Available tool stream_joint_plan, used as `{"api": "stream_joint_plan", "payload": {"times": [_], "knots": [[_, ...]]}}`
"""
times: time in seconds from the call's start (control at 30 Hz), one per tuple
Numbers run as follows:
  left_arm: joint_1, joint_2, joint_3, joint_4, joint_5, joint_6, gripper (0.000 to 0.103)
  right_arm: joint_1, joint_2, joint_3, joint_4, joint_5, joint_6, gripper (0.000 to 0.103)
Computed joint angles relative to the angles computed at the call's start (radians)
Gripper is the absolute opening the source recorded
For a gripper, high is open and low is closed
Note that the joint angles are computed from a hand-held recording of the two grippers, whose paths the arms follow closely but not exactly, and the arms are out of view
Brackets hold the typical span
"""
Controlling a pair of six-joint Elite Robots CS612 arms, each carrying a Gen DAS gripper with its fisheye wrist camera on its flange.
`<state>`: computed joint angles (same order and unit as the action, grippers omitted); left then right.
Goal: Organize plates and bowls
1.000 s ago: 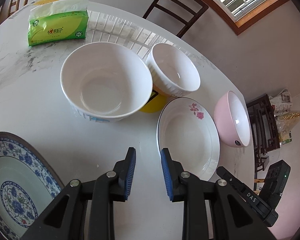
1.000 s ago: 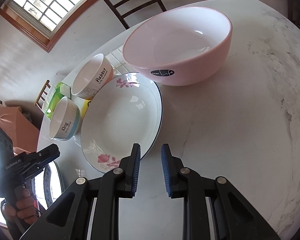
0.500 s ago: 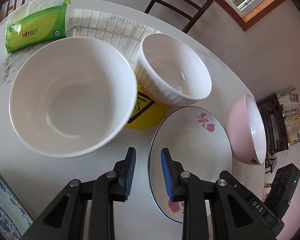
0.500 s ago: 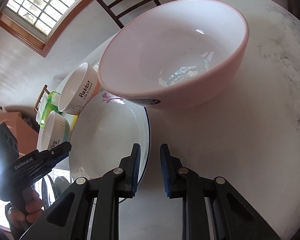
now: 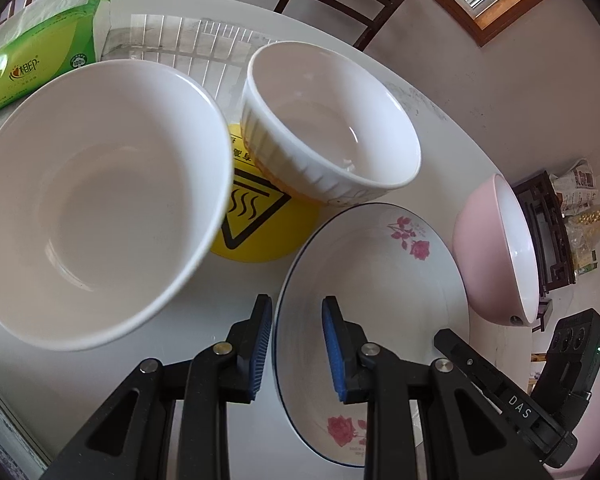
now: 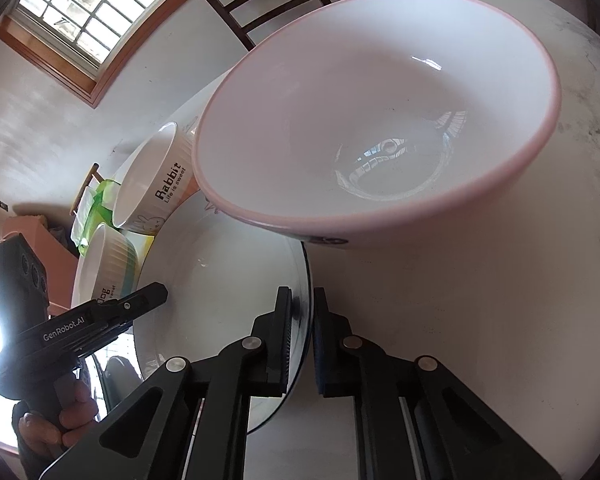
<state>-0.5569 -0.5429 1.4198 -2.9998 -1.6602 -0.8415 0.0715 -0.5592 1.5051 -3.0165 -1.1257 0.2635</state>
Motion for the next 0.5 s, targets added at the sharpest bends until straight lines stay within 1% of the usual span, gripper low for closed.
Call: {"api": "stream_joint_plan", "payload": {"times": [0.07, 0.17, 0.37, 0.5], "knots": [[-0.004, -0.007, 0.003, 0.020, 0.026, 0.017, 0.022, -0.001, 0.000, 0.001, 0.002, 0.011, 0.004, 0.010], [-0.012, -0.016, 0.010, 0.037, 0.050, 0.046, 0.021, 0.002, -0.004, 0.008, 0.001, 0.002, 0.003, 0.010], [-0.020, -0.039, 0.049, 0.036, 0.055, 0.068, 0.021, 0.001, -0.017, 0.036, -0.009, -0.004, -0.003, 0.010], [-0.025, -0.060, 0.093, 0.018, 0.049, 0.073, 0.021, 0.002, -0.030, 0.069, -0.027, -0.002, 0.000, 0.010]]}}
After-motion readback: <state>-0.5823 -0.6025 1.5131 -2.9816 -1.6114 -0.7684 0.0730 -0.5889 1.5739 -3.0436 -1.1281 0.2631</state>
